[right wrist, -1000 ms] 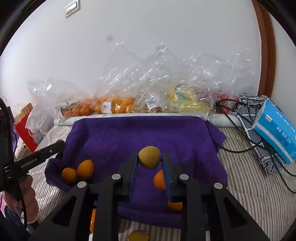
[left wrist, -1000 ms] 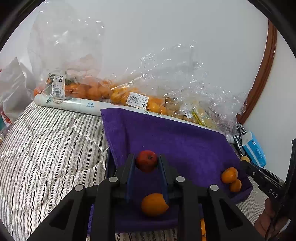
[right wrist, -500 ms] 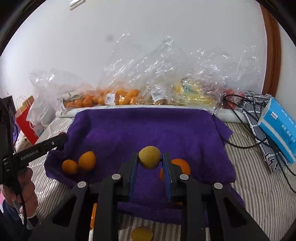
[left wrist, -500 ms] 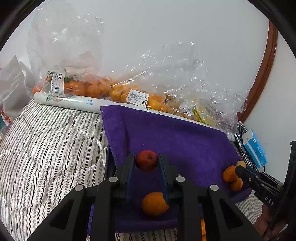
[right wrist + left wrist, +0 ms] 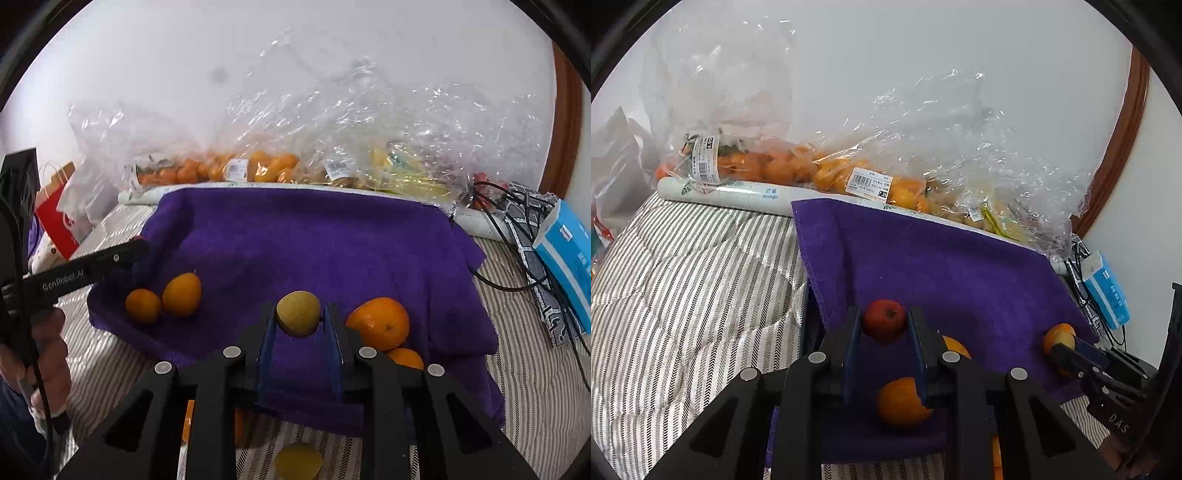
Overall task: Organize fruits
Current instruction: 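Lower and open the left tool onto the towel while the right tool releases the yellow fruit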
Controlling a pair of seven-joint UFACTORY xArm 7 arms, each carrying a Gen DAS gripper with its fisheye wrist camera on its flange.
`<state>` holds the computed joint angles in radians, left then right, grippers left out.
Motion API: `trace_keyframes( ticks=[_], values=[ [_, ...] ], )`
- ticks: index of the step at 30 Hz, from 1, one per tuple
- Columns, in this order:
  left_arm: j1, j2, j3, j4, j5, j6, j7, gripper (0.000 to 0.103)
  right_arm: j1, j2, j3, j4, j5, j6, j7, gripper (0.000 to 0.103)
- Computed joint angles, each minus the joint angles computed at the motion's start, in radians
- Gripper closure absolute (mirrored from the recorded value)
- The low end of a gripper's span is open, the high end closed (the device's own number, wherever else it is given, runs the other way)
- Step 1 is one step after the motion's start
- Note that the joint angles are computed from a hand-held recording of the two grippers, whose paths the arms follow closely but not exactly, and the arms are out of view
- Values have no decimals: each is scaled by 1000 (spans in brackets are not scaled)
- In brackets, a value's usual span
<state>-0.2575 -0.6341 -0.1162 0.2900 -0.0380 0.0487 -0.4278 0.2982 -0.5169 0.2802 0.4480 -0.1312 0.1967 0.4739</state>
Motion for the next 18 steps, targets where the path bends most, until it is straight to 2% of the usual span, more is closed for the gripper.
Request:
trace_keyframes(
  ticks=[18],
  values=[
    [-1,18,-8,13,8,30,1,79,13,41,-2,29,-21,58,-19,77]
  ],
)
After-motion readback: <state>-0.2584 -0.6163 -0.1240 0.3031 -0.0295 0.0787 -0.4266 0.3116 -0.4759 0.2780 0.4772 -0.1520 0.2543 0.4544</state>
